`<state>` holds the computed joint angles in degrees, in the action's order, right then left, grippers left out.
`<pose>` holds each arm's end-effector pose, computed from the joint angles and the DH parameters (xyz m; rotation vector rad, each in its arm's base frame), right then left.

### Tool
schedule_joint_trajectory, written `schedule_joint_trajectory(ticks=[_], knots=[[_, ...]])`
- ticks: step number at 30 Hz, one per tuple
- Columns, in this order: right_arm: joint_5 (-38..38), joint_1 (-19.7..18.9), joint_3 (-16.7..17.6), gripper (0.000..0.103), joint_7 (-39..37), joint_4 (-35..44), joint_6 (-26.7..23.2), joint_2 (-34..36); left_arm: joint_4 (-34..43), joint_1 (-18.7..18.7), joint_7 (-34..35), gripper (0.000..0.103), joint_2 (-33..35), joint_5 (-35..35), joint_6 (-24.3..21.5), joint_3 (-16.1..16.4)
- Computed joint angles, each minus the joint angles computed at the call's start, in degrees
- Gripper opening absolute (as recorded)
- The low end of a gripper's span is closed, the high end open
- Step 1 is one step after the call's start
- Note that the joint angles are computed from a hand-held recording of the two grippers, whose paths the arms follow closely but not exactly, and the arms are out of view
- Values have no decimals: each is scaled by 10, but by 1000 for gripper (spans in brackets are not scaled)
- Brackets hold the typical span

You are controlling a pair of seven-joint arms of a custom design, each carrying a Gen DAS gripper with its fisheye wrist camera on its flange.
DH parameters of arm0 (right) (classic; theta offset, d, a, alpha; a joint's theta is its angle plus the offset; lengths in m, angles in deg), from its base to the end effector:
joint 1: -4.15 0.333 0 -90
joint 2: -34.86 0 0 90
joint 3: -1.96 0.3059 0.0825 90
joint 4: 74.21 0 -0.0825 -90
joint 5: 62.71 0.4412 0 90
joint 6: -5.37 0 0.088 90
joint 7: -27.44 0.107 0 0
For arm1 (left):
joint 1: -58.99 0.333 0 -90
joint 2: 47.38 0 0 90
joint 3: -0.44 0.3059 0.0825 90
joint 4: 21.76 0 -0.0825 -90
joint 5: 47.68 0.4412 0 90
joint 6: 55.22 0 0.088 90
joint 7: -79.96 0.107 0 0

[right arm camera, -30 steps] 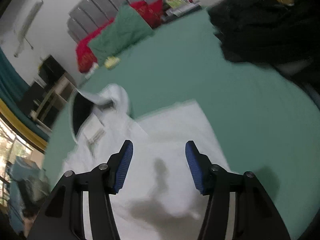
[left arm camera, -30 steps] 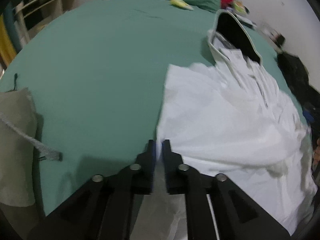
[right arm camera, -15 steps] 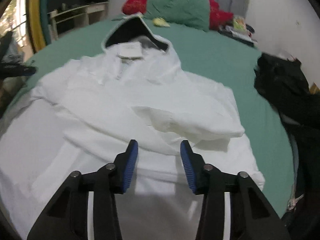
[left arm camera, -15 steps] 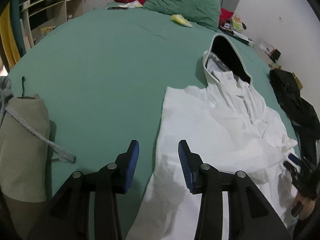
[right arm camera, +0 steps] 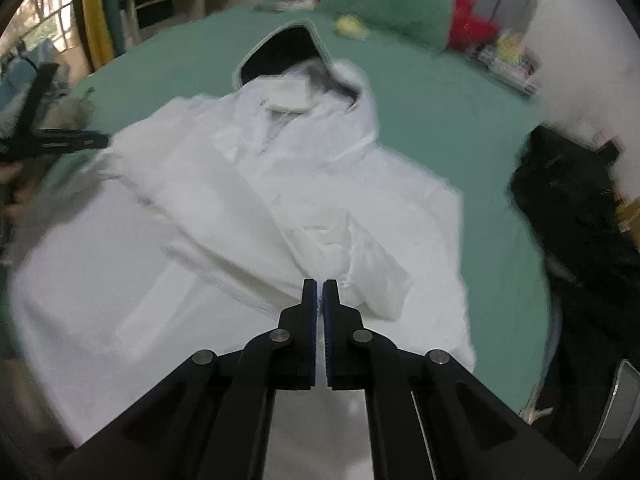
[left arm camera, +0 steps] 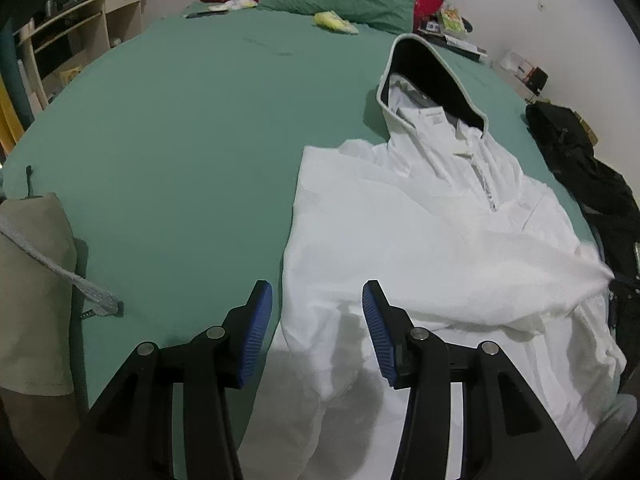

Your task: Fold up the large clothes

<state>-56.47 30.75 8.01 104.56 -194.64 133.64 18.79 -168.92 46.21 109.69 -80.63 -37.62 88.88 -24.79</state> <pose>0.4731 0.3120 0.5573 -2.5205 1.1008 -0.2557 0.3740 -0.2930 0.4572 -2.1675 1.6371 -0.6712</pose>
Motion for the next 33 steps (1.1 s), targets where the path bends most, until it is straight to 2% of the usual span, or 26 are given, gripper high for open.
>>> schedule_joint_trajectory(ticks=[2,5,8,10,12,14,16,19,21,23,25,26,27,28,29,31,33], knots=[[41,2,-16,3,-22,58,-66,31,-2,1,-3,50,-4,0,4,1],[53,-14,-14,3,-21,123,-92,91,1,8,-9,50,-2,4,1,-2],[48,-31,-7,3,-4,189,-86,176,11,13,-12,50,11,9,-3,-2],[36,-42,-3,5,17,228,-53,233,18,15,-13,50,22,13,-7,-3],[-5,-45,-4,9,77,244,-16,267,25,13,-7,50,35,16,-7,1],[-20,-50,-2,24,122,215,27,251,28,9,-3,50,43,14,-8,6],[5,-60,4,55,126,149,81,202,28,5,1,50,47,8,-4,13],[10,-63,2,73,151,34,148,114,24,4,-1,50,42,5,-1,17],[36,-60,-8,75,158,-26,175,70,21,4,-3,50,36,2,1,17],[86,-50,-23,75,152,-65,192,51,18,4,-5,50,31,1,3,16],[133,-41,-37,74,129,-67,193,63,21,4,-3,50,33,1,-1,12],[170,-36,-42,67,111,-70,204,69,22,3,-2,50,35,0,-2,12],[187,-35,-43,27,105,-70,210,72,23,1,0,50,38,0,-2,12],[168,-41,-38,4,120,-64,201,75,24,0,2,50,40,0,-2,12],[133,-49,-32,4,142,-53,182,77,27,0,4,50,44,2,-4,10],[117,-54,-32,3,132,-41,160,69,31,1,2,50,50,6,-6,8],[54,-67,-27,3,149,-30,136,58,33,-1,2,50,55,6,-9,10]])
